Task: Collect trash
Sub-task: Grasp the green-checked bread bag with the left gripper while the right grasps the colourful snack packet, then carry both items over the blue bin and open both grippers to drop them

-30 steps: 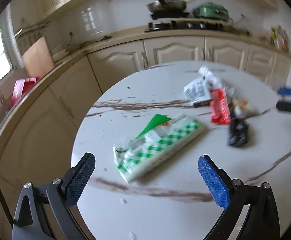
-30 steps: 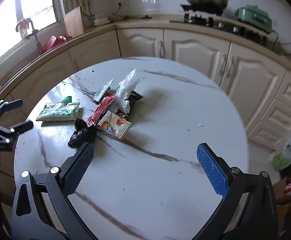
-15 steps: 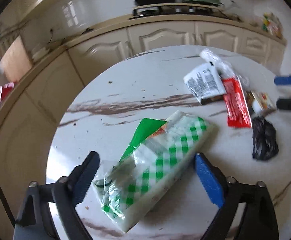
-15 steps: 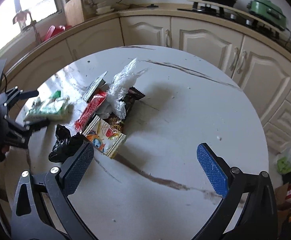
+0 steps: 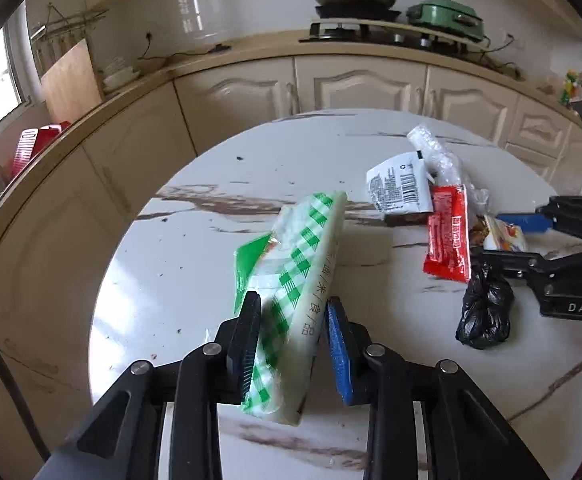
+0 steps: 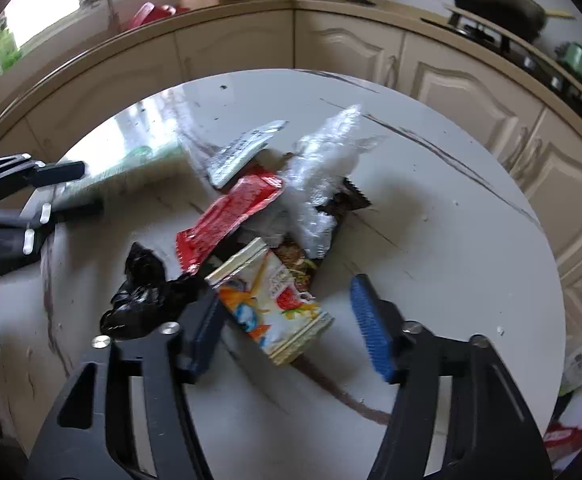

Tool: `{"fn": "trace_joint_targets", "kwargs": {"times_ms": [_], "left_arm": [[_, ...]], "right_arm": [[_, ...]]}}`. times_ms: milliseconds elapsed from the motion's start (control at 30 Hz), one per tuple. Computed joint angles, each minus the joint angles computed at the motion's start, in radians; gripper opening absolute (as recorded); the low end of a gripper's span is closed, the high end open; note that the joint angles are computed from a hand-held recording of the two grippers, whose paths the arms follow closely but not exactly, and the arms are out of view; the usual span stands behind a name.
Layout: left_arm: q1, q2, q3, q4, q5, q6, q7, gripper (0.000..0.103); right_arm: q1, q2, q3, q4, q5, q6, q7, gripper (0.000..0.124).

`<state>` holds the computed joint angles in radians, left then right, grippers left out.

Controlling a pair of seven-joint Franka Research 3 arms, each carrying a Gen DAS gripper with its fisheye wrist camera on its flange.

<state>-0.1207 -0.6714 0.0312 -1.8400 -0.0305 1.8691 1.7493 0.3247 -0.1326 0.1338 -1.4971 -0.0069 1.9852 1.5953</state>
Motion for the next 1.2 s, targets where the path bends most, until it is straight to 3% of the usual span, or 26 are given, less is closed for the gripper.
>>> {"fn": "trace_joint_targets", "kwargs": {"times_ms": [33, 167, 367, 533, 833, 1200], "left_arm": [[0.000, -0.003, -0.002, -0.003, -0.007, 0.001, -0.011, 0.027], [0.000, -0.042, 0.002, 0.007, -0.017, -0.041, -0.032, 0.026], [-0.007, -0.100, 0.031, 0.022, -0.061, -0.096, -0.112, 0.020], [-0.018, -0.150, 0.014, 0.047, -0.056, -0.129, -0.176, 0.013], [-0.079, -0.223, -0.034, 0.044, -0.046, -0.137, -0.268, 0.011], [-0.178, -0.171, -0.178, 0.143, -0.041, -0.131, -0.351, 0.011]], "right_arm": [[0.001, -0.008, -0.002, -0.006, 0.013, -0.001, -0.003, 0.036], [0.001, -0.056, -0.006, -0.056, 0.053, 0.011, -0.016, 0.028], [-0.012, -0.153, -0.021, -0.155, 0.165, 0.065, -0.025, 0.027], [-0.021, -0.220, -0.028, -0.209, 0.228, 0.096, -0.038, 0.027], [-0.037, -0.348, -0.051, -0.321, 0.326, 0.137, -0.058, 0.027], [-0.076, -0.512, -0.094, -0.445, 0.386, 0.155, -0.069, 0.027]]}}
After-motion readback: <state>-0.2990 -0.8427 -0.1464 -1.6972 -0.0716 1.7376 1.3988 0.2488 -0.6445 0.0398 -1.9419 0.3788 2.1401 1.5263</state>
